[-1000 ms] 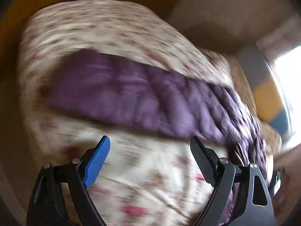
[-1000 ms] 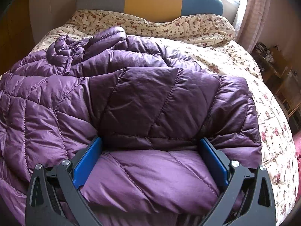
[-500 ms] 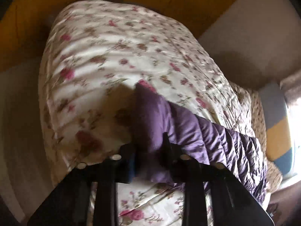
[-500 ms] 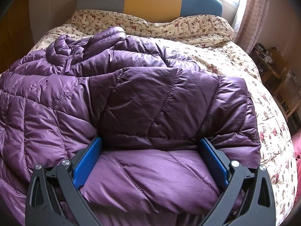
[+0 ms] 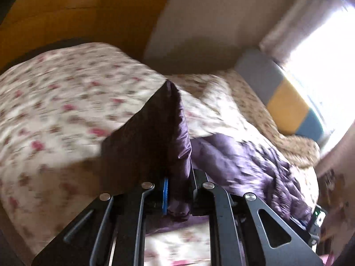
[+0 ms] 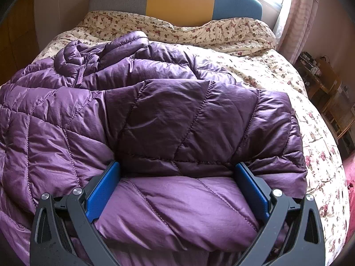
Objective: Fold large clothes
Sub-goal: 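Lift the sleeve with the left gripper and carry it toward the right gripper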
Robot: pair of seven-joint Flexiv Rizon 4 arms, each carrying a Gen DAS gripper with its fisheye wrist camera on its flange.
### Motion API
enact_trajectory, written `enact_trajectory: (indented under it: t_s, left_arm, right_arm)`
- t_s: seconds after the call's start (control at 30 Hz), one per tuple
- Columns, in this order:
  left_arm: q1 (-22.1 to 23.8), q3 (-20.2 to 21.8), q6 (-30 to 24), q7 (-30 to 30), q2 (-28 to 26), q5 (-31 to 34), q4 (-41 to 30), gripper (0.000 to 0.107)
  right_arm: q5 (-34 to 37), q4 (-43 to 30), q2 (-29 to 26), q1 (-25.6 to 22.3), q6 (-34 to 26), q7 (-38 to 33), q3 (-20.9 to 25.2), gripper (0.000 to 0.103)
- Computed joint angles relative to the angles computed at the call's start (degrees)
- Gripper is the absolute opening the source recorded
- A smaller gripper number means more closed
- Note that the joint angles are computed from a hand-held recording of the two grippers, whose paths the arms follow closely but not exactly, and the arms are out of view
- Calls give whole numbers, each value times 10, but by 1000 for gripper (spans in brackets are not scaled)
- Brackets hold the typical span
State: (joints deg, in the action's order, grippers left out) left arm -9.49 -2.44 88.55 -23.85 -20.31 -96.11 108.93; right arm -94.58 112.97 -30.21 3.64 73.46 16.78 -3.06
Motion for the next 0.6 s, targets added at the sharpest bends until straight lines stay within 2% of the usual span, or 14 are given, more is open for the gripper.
enact_trajectory:
  t_s: [0.4,0.6]
  left_arm:
    - [1,-106,-87,-98,-60,199,-59,12]
    - [9,-151,-152,-109,-92,237,-88,12]
  right_arm:
    - [0,-1,-2,-1,3,2,0,101]
    - [-2,-2,-2,-3,5,4,0,101]
